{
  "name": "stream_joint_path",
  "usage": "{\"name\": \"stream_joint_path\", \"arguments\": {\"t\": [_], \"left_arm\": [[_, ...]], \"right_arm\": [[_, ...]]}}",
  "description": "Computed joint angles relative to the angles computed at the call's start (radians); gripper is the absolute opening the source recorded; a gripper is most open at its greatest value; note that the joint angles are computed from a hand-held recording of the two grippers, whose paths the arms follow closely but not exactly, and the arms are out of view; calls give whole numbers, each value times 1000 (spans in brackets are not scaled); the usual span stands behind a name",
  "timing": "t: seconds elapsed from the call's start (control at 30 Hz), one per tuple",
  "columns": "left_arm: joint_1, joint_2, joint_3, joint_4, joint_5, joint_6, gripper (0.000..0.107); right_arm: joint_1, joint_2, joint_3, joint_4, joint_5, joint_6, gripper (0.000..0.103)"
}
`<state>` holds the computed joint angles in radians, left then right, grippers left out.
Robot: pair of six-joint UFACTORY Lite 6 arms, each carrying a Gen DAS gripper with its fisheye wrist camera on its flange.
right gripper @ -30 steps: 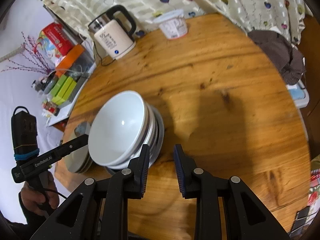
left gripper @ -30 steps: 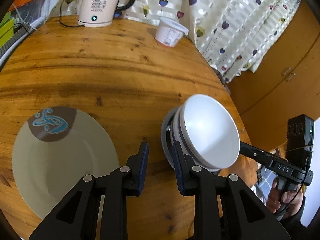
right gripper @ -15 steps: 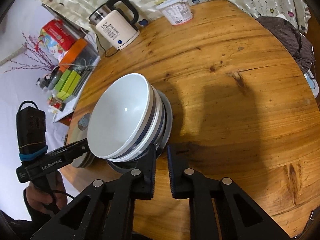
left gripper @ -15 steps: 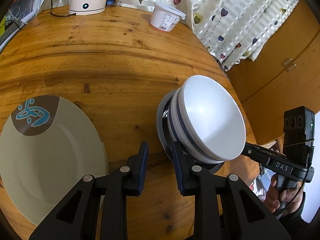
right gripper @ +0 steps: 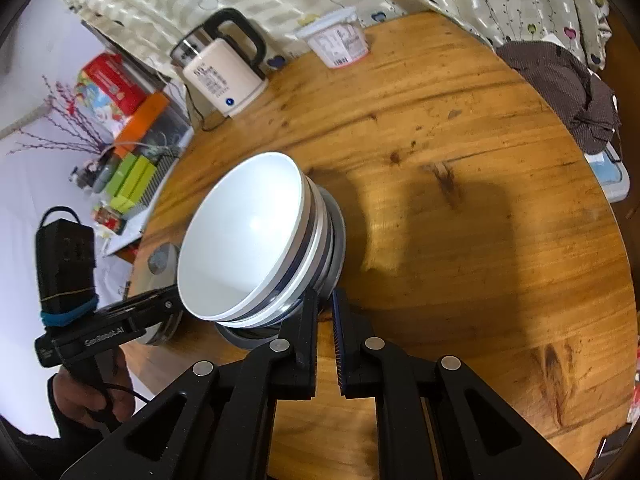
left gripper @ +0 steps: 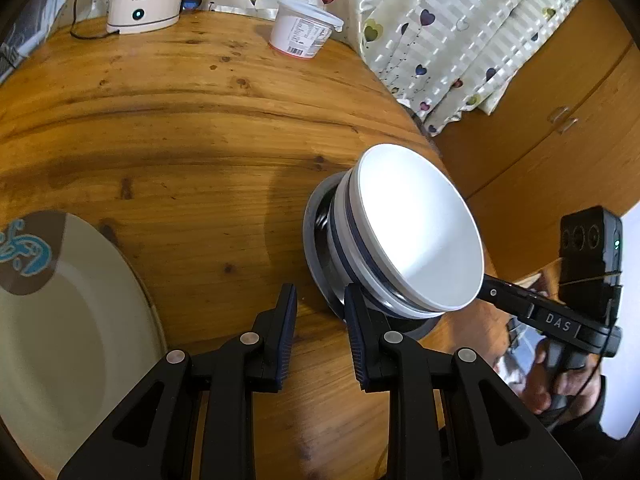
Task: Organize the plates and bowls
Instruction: 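Grasp the steel bowl rim with both grippers and lift the bowl stack, then carry the tilted bowl stack with both grippers toward the beige plate stack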
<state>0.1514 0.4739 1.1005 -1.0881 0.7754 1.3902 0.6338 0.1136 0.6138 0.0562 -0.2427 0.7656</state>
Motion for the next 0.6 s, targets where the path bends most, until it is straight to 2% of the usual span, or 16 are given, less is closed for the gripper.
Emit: {"name": "stream_joint_path", "arguments": {"t": [0.1,0.27,0.5,0.6], "left_arm": [[29,39,23,-29,43,36,25],[53,72,41,-72,73,70,26],[69,130,96,-88,113,34,26],[69,145,108,-93,128,21,26]], "right_arm": [[-12,-15,-57,-34,-93,7,12],[-73,16,-90,-173,-169,141,31],[-159,42,-123,-385,-288,364,31],[-178,54,-126,-424,-328,402,24]]}}
